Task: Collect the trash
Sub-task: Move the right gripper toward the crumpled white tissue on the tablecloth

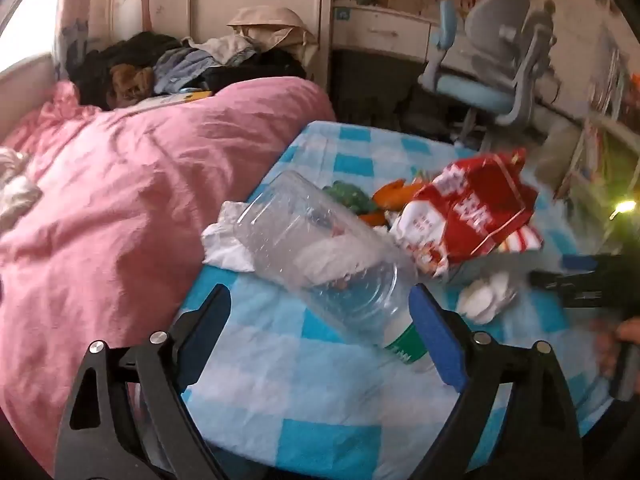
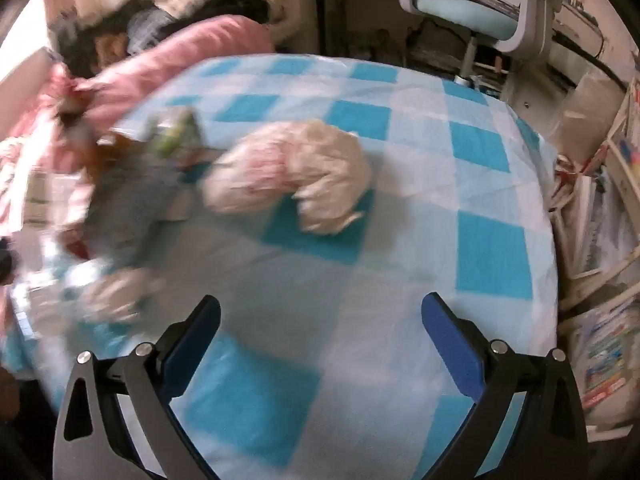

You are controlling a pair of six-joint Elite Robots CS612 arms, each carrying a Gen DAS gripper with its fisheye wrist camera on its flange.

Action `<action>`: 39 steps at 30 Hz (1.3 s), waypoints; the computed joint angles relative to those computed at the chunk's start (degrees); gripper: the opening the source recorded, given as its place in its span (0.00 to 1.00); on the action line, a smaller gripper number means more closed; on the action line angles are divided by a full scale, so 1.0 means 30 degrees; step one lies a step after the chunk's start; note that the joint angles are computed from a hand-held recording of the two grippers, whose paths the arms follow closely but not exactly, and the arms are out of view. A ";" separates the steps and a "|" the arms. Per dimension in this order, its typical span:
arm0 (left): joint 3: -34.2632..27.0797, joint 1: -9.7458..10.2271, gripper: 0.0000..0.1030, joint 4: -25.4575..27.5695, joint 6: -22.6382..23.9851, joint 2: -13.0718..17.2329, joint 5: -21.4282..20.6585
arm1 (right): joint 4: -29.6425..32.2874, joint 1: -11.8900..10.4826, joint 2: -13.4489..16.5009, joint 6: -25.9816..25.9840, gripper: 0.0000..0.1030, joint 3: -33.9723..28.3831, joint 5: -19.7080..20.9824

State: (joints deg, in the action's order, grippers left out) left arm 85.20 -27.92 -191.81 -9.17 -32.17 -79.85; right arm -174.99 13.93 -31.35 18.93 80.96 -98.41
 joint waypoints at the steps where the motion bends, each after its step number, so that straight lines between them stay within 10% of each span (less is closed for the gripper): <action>1: 0.0107 -0.0064 0.86 -0.0058 0.0075 -0.0026 0.0058 | -0.1308 0.0265 -0.0258 -0.0204 0.94 0.0531 -0.0603; 6: 0.0223 0.0295 0.86 -0.0157 0.0644 -0.0169 -0.1002 | -0.8195 0.1790 -0.0726 -0.2513 0.94 0.2971 -0.2784; 21: 0.0703 0.0422 0.90 -0.0553 -0.0576 -0.0365 -0.1440 | -1.0125 0.2730 -0.0173 -0.3788 0.94 0.2725 -0.4737; 39: 0.0464 0.0384 0.93 -0.0316 -0.0282 -0.0363 -0.1426 | -0.9011 0.2680 0.0083 -0.3636 0.94 0.2065 -0.3263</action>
State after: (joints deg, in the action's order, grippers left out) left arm 86.59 -26.77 -192.76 -10.01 -33.26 -84.13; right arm -202.03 21.97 -31.10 8.03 87.15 -108.20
